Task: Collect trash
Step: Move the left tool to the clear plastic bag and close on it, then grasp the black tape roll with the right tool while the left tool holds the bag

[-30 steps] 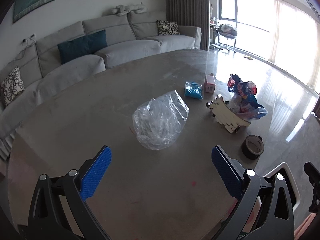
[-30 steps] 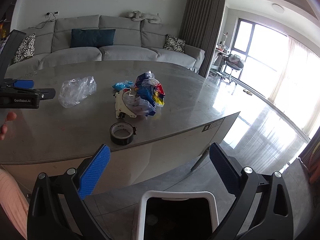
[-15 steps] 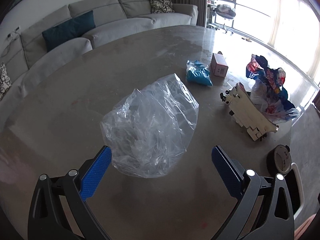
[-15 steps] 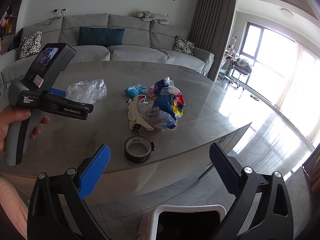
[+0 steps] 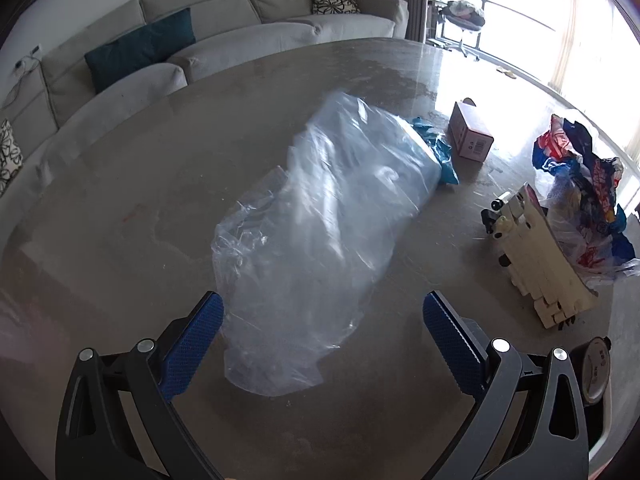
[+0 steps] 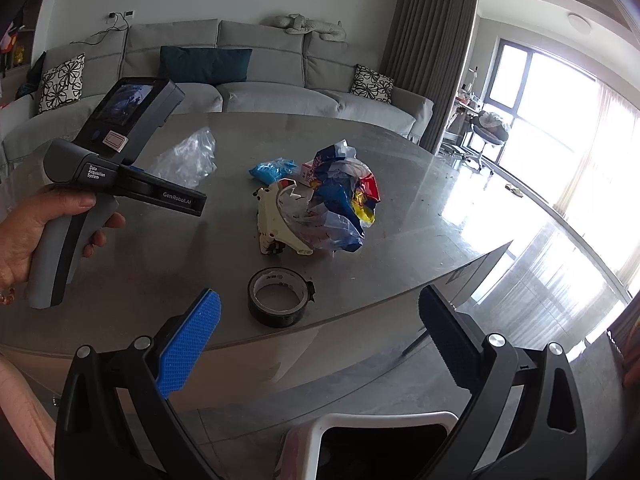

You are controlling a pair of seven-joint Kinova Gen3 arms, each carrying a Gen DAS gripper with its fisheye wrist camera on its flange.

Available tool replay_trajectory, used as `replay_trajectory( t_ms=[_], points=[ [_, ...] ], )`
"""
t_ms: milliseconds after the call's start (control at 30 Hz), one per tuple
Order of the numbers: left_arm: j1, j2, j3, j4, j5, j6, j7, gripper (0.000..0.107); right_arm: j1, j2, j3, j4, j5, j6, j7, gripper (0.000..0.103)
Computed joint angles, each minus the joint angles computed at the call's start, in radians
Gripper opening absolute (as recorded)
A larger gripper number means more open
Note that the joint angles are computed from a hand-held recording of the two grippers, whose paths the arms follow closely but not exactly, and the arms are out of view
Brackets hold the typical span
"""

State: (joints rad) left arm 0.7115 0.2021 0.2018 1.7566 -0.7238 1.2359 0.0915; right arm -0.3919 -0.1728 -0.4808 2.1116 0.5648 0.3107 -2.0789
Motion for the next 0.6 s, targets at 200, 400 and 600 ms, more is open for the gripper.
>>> replay_trajectory(
  t_ms=[200,400,600],
  points=[
    [0.012,0.005,-0.002,-0.002,-0.036,0.011,0.023,0.075,-0.005,0.010,0.020,0.009,-0.012,-0.007,0.015,0.098],
    [-0.006,0.011,-0.003,-0.025,-0.024,0.017,-0.045,0.028,-0.003,0.007,0.025,0.027,-0.017,-0.017,0.014,0.099],
    [0.050,0.035,0.005,-0.071,-0.062,0.098,-0.058,0.019,-0.036,0.008,0.069,0.026,-0.102,-0.020,0.105,0.098]
  ],
)
